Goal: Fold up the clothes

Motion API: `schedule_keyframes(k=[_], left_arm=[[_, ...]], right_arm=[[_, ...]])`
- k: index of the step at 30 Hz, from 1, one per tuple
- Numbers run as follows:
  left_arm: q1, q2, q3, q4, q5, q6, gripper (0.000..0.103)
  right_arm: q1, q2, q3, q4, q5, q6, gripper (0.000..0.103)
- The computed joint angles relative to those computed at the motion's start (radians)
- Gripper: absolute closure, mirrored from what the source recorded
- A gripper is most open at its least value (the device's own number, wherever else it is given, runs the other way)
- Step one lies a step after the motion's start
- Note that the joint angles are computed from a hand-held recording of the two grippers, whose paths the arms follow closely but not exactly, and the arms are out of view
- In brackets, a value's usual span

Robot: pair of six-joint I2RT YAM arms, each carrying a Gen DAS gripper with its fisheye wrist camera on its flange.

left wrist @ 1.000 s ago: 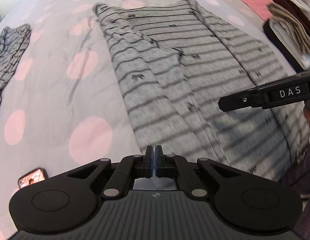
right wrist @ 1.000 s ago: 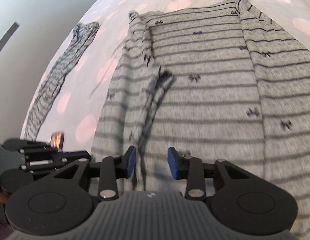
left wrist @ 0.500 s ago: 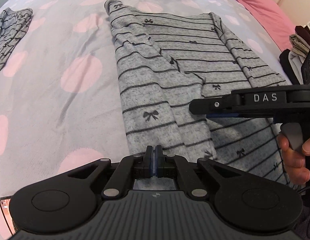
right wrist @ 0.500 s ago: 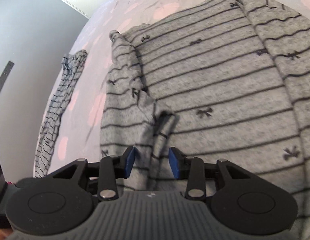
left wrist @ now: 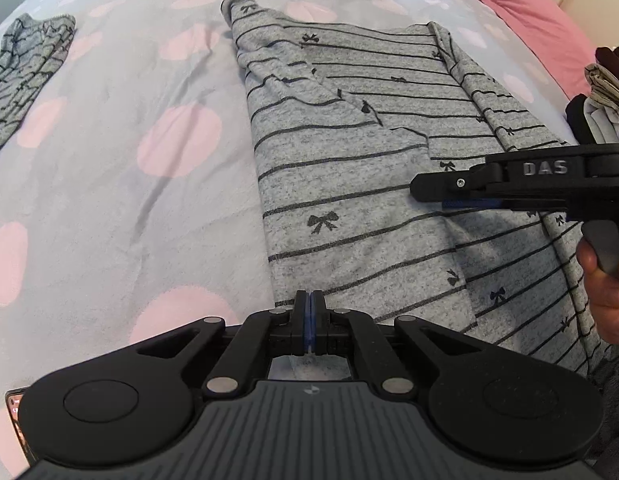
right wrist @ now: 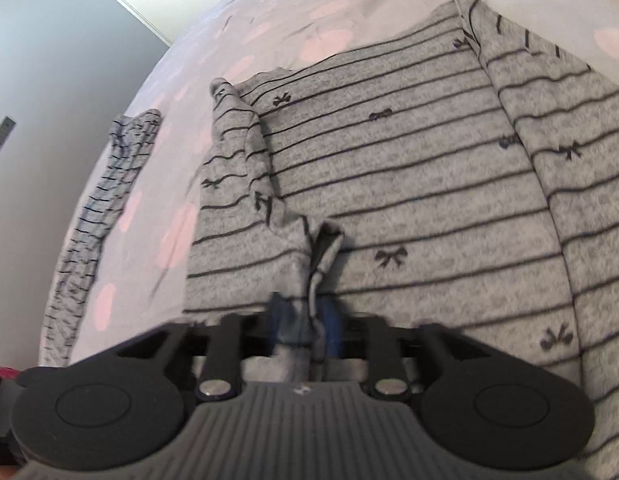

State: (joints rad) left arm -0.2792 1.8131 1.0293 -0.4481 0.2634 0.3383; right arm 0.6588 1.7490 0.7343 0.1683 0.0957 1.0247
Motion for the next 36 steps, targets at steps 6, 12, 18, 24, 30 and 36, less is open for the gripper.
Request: schedule_keyframes(k=[6, 12, 18, 24, 30, 36], left_arm=[[-0.022, -0.096, -0.074, -0.023, -0.012, 0.053, 0.103], [-0.047, -0.210, -0.185, -0.078, -0.004, 0.126, 0.103], [-0.091, -0.321, -0.299, -0.153, -0.037, 0.211, 0.103], [-0.095, -0.411, -0.390, -0.166, -0.078, 0.228, 0.103], [-0.050, -0.462, -0.420, -0.199, -0.085, 0.233, 0.103], [-0.063, -0.537, -0.417, -0.213, -0.063, 0.220, 0.103]], right_arm=[[0.073, -0.071, -0.084, -0.008, -0.113, 0.029, 0.068], [0.215, -0.170, -0.231, 0.069, -0.124, 0.070, 0.069], [0.372, -0.220, -0.302, 0.101, -0.106, 0.118, 0.073], [0.496, -0.271, -0.281, -0.032, -0.052, 0.132, 0.088], [0.581, -0.346, -0.299, -0.162, -0.039, 0.225, 0.085], [0.745, -0.467, -0.292, -0.409, 0.148, 0.354, 0.073]])
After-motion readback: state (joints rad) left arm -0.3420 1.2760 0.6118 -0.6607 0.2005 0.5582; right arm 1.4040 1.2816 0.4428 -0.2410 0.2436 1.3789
